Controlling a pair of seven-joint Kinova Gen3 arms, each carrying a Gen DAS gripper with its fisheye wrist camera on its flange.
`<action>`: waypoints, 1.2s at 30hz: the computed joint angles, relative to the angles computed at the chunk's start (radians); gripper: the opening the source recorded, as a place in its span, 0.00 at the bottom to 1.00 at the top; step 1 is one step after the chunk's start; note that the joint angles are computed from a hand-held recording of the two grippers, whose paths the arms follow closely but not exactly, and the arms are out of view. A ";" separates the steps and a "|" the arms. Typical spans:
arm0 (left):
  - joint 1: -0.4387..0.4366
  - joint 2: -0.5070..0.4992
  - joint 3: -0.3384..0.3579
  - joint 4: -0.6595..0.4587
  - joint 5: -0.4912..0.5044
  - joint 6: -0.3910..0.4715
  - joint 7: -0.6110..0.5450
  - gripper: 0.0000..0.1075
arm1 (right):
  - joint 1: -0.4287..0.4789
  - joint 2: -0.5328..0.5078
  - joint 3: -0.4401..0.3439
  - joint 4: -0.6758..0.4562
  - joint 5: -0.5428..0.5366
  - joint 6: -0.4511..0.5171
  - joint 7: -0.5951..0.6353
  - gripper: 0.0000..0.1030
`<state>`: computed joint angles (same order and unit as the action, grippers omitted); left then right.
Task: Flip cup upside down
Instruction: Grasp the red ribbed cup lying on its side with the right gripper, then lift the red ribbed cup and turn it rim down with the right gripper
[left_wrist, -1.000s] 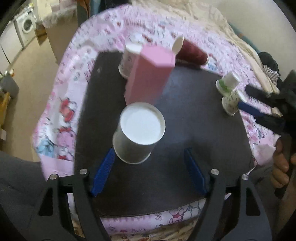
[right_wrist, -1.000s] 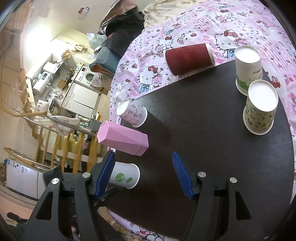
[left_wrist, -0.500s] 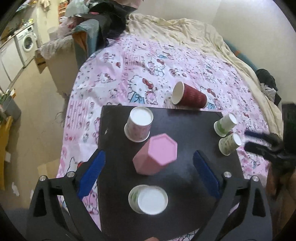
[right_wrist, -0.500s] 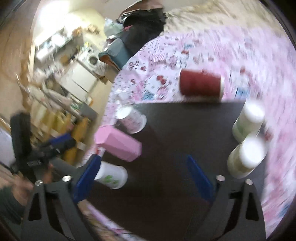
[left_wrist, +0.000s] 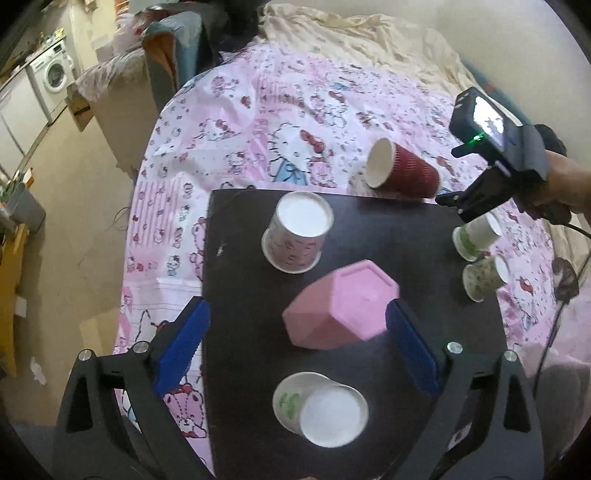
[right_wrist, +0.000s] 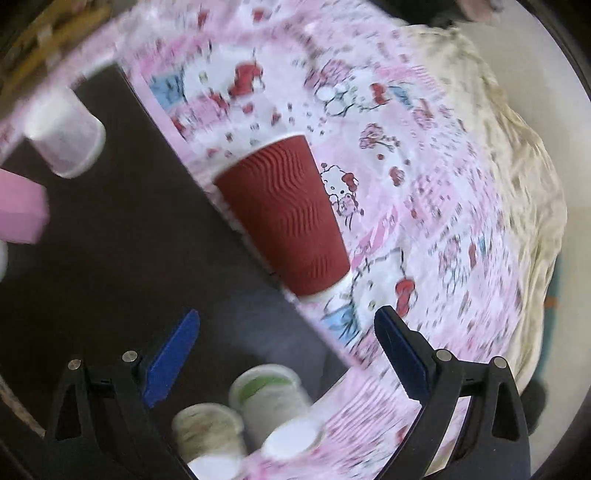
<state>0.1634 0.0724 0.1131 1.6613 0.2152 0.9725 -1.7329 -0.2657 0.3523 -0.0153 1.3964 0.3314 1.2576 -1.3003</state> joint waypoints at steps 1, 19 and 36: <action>0.002 0.011 -0.001 -0.010 -0.012 0.007 0.017 0.88 | 0.001 0.025 0.000 -0.017 0.009 -0.002 0.012 0.95; 0.022 0.028 0.005 -0.021 -0.055 0.010 0.065 0.88 | -0.134 0.176 0.256 -0.084 -0.153 -0.081 0.087 0.75; 0.023 -0.065 0.007 0.051 -0.022 -0.048 0.018 0.88 | 0.279 -0.371 -0.164 0.492 -0.674 -0.200 -0.388 0.75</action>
